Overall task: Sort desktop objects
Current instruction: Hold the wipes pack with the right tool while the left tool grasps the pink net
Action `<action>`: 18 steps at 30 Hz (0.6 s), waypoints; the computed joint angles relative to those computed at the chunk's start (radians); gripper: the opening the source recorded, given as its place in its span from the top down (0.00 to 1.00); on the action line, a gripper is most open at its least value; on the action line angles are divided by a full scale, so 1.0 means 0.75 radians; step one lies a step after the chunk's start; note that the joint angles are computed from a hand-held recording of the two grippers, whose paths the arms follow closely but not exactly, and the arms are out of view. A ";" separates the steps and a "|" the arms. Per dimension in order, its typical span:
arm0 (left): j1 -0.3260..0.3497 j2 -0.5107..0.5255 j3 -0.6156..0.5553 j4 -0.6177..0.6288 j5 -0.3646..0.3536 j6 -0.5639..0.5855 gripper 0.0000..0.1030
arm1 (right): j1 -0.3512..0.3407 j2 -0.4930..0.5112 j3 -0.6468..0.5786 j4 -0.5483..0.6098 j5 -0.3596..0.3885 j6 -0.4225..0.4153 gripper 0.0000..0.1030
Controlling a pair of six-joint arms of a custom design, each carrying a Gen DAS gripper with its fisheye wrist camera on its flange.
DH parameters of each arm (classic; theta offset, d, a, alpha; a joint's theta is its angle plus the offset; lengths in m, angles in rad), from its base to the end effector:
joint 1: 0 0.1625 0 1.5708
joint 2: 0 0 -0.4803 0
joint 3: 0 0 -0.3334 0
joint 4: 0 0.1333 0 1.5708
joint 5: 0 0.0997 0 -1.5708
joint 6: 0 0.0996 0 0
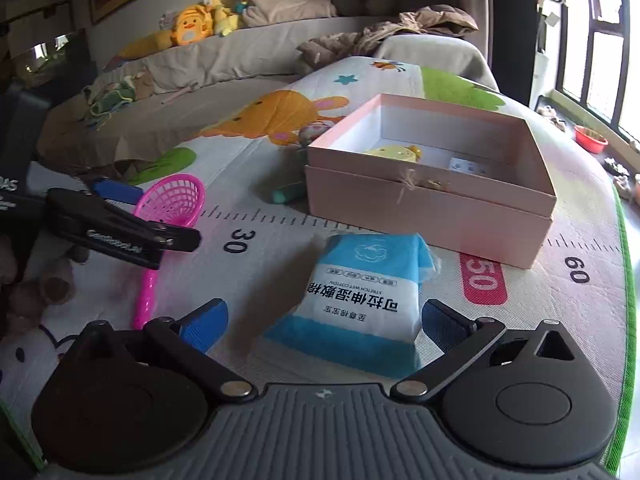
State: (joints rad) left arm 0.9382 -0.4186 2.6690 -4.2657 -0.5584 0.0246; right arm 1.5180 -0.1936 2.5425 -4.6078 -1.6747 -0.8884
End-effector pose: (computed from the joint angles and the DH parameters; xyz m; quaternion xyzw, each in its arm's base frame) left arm -0.0266 -0.4046 0.0936 0.1741 0.8419 -0.3255 0.3935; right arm 0.1029 -0.3832 0.0042 0.3654 -0.8664 0.2781 0.1963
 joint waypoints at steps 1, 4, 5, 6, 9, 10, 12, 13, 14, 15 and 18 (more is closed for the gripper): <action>0.004 0.003 -0.011 -0.003 -0.017 0.013 0.00 | 0.001 0.012 0.002 -0.024 0.004 -0.011 0.00; 0.000 0.038 -0.031 -0.076 -0.094 0.116 0.00 | 0.007 0.029 -0.034 -0.083 -0.034 0.035 0.00; -0.009 0.054 -0.031 -0.101 -0.113 0.147 0.00 | 0.006 0.031 -0.048 -0.103 -0.047 0.070 0.00; -0.021 0.076 -0.028 -0.132 -0.120 0.172 0.00 | 0.004 0.031 -0.061 -0.124 -0.060 0.109 0.00; -0.044 0.125 -0.031 -0.174 -0.095 0.208 0.00 | -0.021 0.019 -0.087 -0.172 -0.080 0.213 0.00; -0.045 0.129 -0.031 -0.165 -0.083 0.195 0.00 | -0.029 0.015 -0.089 -0.179 -0.083 0.239 0.00; -0.039 0.121 -0.025 -0.133 -0.071 0.150 0.00 | -0.039 0.017 -0.095 -0.207 -0.095 0.279 0.00; -0.037 0.119 -0.019 -0.128 -0.067 0.132 0.00 | -0.045 0.017 -0.100 -0.220 -0.099 0.299 0.00; -0.037 0.119 -0.010 -0.128 -0.061 0.118 0.00 | -0.049 0.018 -0.103 -0.228 -0.102 0.319 0.00; -0.036 0.120 -0.002 -0.135 -0.057 0.110 0.00 | -0.052 0.016 -0.105 -0.226 -0.105 0.339 0.00; -0.038 0.133 0.029 -0.167 -0.044 0.081 0.00 | -0.049 -0.005 -0.113 -0.151 -0.122 0.385 0.00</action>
State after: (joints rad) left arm 0.9096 -0.3192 2.6908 -4.3912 -0.5910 0.0850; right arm 1.4811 -0.1974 2.4579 -4.7211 -1.7659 -0.5997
